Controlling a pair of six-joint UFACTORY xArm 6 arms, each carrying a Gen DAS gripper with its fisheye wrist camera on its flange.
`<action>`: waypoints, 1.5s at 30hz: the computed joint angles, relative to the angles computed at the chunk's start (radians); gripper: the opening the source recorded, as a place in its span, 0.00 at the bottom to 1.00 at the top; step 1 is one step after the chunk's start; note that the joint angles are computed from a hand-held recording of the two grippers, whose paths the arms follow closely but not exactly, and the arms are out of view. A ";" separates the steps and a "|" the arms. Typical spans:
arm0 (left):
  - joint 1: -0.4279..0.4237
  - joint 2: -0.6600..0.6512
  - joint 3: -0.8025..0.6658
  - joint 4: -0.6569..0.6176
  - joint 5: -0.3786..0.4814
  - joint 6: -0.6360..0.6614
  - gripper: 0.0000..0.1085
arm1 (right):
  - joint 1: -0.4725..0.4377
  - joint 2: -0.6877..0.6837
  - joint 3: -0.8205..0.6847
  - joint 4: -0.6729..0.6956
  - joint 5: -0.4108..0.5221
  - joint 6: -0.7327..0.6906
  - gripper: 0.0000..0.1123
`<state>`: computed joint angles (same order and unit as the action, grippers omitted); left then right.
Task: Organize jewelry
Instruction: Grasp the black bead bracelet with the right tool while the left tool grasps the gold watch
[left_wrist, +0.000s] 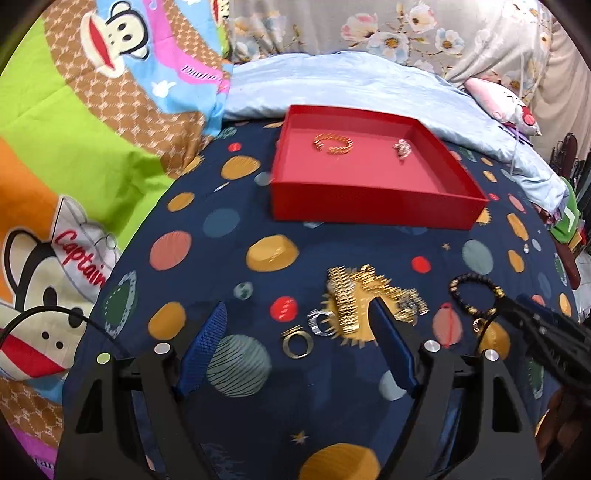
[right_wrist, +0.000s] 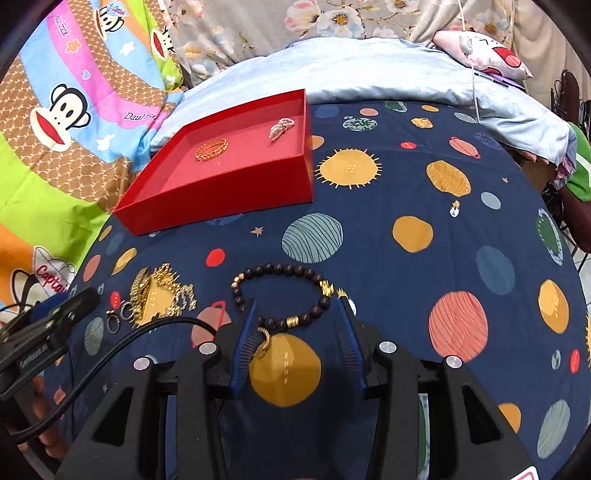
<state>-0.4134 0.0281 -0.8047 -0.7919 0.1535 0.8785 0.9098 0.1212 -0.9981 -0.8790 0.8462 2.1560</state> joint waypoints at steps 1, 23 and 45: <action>0.009 0.007 -0.003 0.003 0.003 -0.002 0.70 | -0.008 0.002 0.001 -0.002 -0.007 -0.001 0.38; -0.030 0.087 -0.078 -0.049 0.066 0.056 0.64 | -0.046 0.051 -0.028 0.043 0.025 -0.092 0.09; -0.018 0.140 -0.148 -0.085 0.192 0.087 0.12 | -0.048 0.002 0.012 -0.006 -0.018 -0.008 0.06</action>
